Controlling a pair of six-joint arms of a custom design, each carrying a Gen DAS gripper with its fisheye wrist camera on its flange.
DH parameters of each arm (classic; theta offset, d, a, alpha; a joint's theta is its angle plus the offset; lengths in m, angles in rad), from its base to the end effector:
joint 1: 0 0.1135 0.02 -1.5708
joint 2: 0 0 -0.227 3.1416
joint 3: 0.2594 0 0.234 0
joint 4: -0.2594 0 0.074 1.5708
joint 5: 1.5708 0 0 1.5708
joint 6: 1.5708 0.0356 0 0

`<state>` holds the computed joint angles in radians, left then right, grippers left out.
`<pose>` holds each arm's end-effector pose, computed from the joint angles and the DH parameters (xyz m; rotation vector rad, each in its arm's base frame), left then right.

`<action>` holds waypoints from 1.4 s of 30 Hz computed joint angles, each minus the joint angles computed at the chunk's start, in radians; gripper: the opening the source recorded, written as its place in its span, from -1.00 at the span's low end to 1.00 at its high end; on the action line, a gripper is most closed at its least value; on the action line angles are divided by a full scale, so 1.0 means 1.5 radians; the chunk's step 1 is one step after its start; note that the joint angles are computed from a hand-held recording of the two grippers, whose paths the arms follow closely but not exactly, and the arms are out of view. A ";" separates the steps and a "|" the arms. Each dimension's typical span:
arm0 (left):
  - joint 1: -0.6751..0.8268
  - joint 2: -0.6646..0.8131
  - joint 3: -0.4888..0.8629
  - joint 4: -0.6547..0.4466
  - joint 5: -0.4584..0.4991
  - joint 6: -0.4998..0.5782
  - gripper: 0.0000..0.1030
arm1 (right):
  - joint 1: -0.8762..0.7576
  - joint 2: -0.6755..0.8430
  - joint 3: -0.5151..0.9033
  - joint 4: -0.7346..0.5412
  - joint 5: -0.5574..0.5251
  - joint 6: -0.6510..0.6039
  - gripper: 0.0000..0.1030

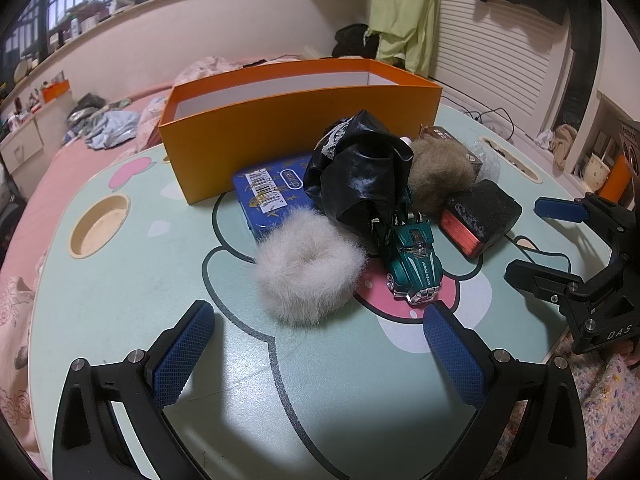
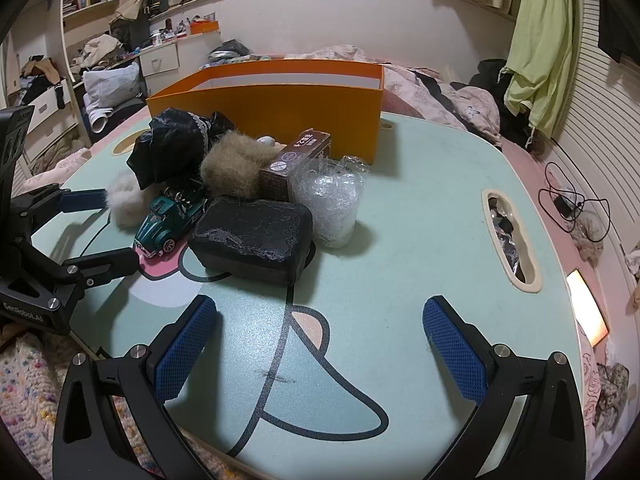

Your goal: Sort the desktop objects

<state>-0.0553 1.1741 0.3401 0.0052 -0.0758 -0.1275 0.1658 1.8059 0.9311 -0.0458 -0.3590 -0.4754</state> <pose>0.2025 -0.0085 0.1150 -0.1218 2.3934 0.0054 0.3223 0.0666 0.1137 -0.9071 2.2602 0.3095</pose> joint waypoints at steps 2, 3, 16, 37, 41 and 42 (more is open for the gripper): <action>0.000 0.000 0.001 -0.001 0.001 0.000 1.00 | 0.001 0.004 0.003 0.001 0.001 0.001 0.99; 0.003 0.002 0.004 -0.004 0.003 0.003 1.00 | 0.003 0.008 0.007 0.002 0.002 0.003 0.99; 0.079 -0.072 0.153 -0.185 0.058 -0.056 1.00 | -0.024 -0.019 -0.024 0.003 -0.015 -0.012 0.99; -0.002 0.524 0.824 -0.436 -0.022 -0.120 1.00 | -0.026 -0.025 -0.029 0.003 -0.016 -0.013 0.99; -0.021 0.536 0.822 -0.430 -0.054 -0.120 1.00 | -0.026 -0.023 -0.028 0.004 -0.016 -0.013 0.99; -0.025 0.537 0.820 -0.428 -0.063 -0.119 1.00 | -0.030 -0.028 -0.031 0.001 -0.018 -0.015 0.99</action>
